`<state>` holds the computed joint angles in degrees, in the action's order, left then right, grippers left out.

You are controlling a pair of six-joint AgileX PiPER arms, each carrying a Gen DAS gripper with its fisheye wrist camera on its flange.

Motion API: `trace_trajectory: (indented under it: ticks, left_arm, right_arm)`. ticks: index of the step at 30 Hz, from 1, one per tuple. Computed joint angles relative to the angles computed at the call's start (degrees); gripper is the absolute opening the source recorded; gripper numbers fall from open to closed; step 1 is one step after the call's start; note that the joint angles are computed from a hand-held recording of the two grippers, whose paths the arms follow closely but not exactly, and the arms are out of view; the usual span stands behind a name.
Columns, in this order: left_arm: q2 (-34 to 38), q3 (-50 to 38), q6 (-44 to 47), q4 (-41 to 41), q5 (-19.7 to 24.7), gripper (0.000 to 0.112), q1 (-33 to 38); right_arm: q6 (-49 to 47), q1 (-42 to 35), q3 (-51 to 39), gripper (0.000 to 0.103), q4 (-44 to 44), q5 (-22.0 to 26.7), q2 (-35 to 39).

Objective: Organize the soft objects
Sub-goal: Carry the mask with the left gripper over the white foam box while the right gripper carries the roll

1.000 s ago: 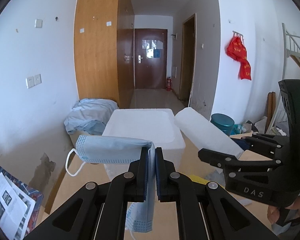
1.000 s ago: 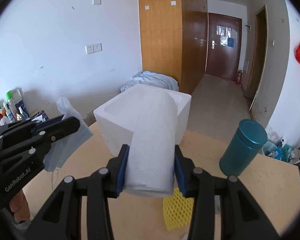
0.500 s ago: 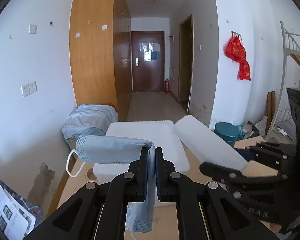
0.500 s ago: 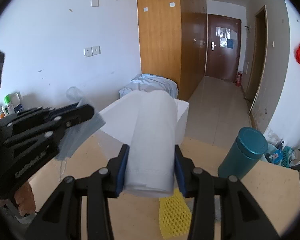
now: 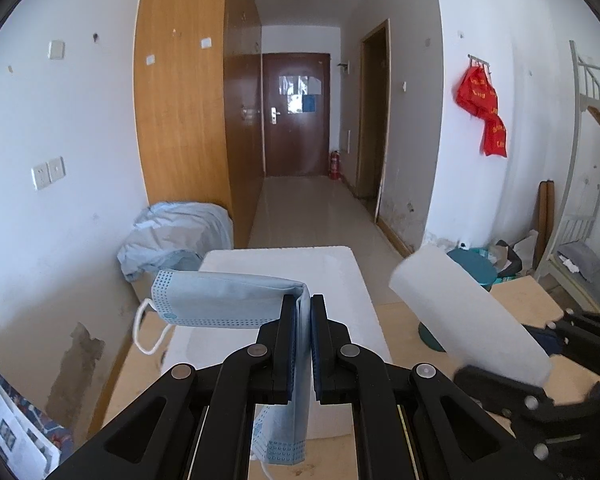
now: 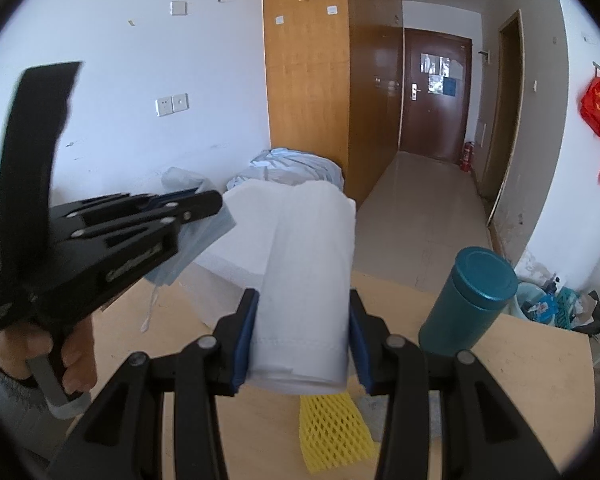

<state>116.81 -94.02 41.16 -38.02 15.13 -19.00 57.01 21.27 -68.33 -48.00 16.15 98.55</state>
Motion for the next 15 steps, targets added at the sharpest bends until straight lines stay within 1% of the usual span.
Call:
trace_trajectory:
  ticks: [3, 6, 10, 15]
  left_arm:
    - [2.5, -4.4, -6.6, 6.4, 2.4, 0.007, -0.4]
    - [4.2, -7.2, -8.7, 8.5, 3.9, 0.007, -0.4]
    - [6.7, -11.3, -13.7, 13.1, 5.5, 0.007, -0.9]
    - [9.5, -16.2, -18.6, 17.5, 7.4, 0.007, -1.2]
  right_arm:
    - [0.8, -0.1, 0.5, 0.047, -0.7, 0.0, -0.3]
    - [1.7, -0.3, 0.8, 0.047, -1.3, -0.1, -0.5]
    - [2.5, -0.6, 1.3, 0.047, -2.0, -0.5, -0.6]
    - [1.9, -1.0, 1.7, 0.047, -1.3, -1.1, -0.8]
